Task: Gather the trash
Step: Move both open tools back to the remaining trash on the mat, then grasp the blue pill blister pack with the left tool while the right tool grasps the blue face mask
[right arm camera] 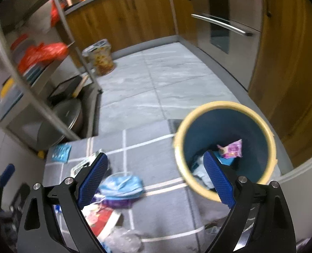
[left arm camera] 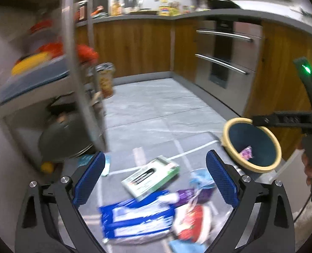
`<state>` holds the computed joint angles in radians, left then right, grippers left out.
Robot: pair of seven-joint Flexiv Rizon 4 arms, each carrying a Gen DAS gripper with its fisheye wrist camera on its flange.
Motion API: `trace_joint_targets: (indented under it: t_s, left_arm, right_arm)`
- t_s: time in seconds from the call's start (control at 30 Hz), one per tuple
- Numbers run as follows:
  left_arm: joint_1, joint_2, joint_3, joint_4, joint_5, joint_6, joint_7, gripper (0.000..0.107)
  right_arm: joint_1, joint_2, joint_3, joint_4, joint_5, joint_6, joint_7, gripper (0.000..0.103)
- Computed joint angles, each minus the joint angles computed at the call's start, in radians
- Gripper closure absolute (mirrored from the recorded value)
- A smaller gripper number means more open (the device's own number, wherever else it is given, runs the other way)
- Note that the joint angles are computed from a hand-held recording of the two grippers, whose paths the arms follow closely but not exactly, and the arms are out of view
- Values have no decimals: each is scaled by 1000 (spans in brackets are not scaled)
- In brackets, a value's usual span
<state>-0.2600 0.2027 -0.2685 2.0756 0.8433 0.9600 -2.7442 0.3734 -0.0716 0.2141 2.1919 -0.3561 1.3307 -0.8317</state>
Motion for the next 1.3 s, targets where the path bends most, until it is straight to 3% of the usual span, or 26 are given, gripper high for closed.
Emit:
trace_joint_targets:
  t_s: [0.27, 0.53, 0.77, 1.2, 1.3]
  left_arm:
    - [80, 160, 30, 144, -50, -56, -31, 12]
    - [235, 216, 12, 204, -71, -55, -109, 11]
    - [265, 70, -5, 146, -26, -64, -142, 11]
    - [169, -218, 167, 22, -1, 54, 49, 11]
    - [155, -268, 213, 16, -25, 98, 93, 11]
  right_arm:
    - [51, -26, 17, 2, -64, -30, 21, 11]
    - [76, -95, 56, -42, 76, -71, -81, 11]
    - [73, -165, 91, -107, 215, -134, -217, 11]
    - [65, -235, 112, -187, 363, -235, -389, 13]
    - [59, -251, 118, -208, 394, -268, -417, 25]
